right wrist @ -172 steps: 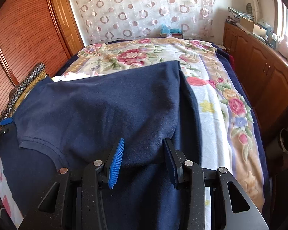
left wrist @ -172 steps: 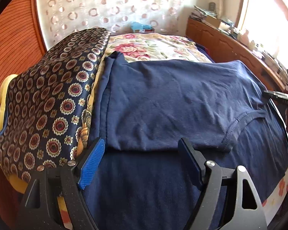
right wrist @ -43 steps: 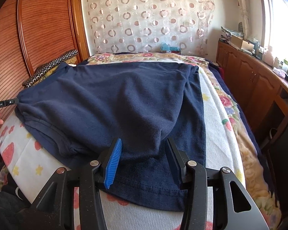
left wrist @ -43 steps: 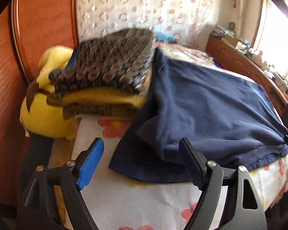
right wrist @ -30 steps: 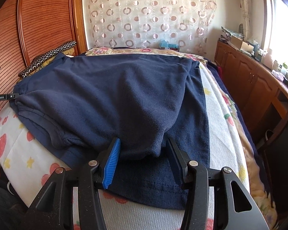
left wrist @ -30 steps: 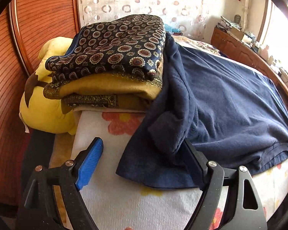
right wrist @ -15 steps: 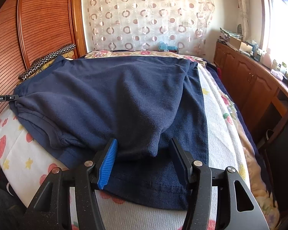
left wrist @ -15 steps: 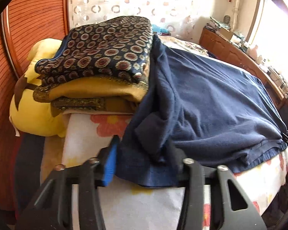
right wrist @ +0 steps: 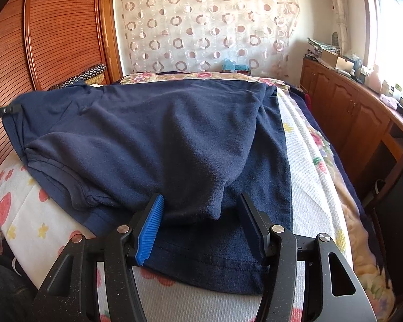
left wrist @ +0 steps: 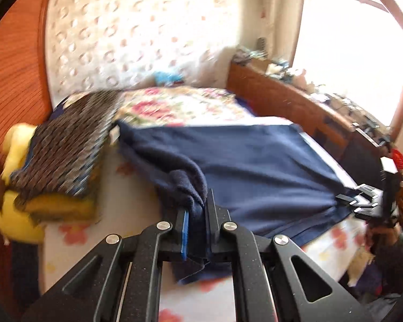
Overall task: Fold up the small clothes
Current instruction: 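Grasp the sleeve with the left gripper, fold it over the body, release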
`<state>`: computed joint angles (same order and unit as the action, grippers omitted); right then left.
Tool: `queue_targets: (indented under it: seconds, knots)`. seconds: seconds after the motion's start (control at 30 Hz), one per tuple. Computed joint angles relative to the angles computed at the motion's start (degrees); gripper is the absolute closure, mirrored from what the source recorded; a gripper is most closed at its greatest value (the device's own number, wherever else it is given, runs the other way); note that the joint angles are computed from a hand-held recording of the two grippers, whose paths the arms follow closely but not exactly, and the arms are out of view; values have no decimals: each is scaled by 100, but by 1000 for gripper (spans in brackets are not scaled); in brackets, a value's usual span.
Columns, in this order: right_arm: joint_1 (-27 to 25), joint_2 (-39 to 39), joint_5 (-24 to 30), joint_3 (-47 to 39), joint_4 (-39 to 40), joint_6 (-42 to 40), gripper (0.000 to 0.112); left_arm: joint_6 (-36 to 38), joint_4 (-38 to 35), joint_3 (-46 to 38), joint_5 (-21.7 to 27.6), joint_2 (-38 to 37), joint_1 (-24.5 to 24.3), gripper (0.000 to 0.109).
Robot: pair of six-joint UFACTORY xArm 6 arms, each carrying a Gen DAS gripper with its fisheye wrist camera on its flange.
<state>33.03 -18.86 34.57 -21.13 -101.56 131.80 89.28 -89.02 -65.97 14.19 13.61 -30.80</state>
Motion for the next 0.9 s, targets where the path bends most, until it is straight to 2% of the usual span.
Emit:
queue_targets:
  seconds: [0.17,0.33,0.5,0.57,0.63,0.7,0.77,0.83,0.9]
  knots:
    - [-36,-21,-53,8,-37,25,53,-166,209,-517,241,182,-423,99]
    - [-157,-190,-151,115,-26,48,54,-493,726,-937,343,299,-878,99]
    - [-68,-991,158,576,231,-141,54,-964,1309,-1111,769,248,-1125,99]
    - [-13,-1328,264,762,349,-258,54,-810,1219,-1017,720,131,-1250,99]
    - [14,-1575,296,897,421,-349,54,-1013,1317,-914,894,45,-1251,98]
    - [73,-1662,367,945,531,-449,54,-1153,1464,-811,1013,-4,-1218,88]
    - [101,-1655,385,953,528,-447,54,-934,1357,-678,816,-63,-1245,72]
    - [117,-1558,376,892,469,-380,53,-852,1315,-563,617,-110,-1252,67]
    - [102,-1474,323,826,383,-324,54,-828,1268,-457,559,-159,-1175,57]
